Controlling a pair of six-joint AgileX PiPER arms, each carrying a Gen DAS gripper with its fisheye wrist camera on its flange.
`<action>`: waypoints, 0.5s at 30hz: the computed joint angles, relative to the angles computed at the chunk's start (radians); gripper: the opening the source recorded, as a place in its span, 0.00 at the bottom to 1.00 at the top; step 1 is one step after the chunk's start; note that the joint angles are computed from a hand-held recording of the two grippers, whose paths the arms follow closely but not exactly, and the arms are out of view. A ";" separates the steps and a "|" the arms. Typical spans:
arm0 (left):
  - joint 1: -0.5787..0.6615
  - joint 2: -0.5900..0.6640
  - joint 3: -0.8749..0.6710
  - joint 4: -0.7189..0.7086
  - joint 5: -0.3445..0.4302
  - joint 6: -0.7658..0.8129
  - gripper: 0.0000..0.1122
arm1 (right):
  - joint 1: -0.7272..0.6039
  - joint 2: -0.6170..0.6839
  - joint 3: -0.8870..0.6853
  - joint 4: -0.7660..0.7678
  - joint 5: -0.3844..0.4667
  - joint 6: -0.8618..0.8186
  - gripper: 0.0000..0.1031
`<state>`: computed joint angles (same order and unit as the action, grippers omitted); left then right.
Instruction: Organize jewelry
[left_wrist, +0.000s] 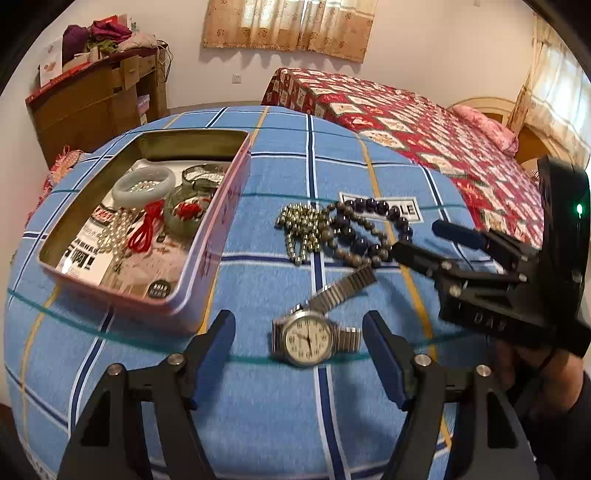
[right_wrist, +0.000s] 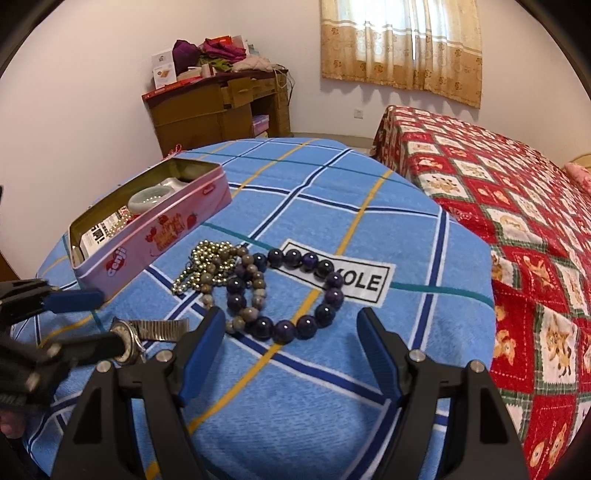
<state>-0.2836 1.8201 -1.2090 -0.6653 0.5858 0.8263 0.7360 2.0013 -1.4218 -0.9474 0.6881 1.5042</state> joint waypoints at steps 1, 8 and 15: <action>0.000 -0.001 0.004 0.004 0.008 0.005 0.64 | 0.002 -0.005 0.008 -0.001 0.002 0.004 0.74; -0.061 0.017 0.018 0.290 -0.060 -0.188 0.64 | 0.032 -0.040 0.067 -0.018 0.019 0.038 0.74; -0.079 0.082 -0.065 0.241 -0.049 -0.137 0.64 | 0.035 -0.020 0.048 -0.015 0.018 0.033 0.74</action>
<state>-0.3629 1.9024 -1.2740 -0.4242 0.5368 0.6889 0.7712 1.9816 -1.3741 -0.9627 0.7059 1.5374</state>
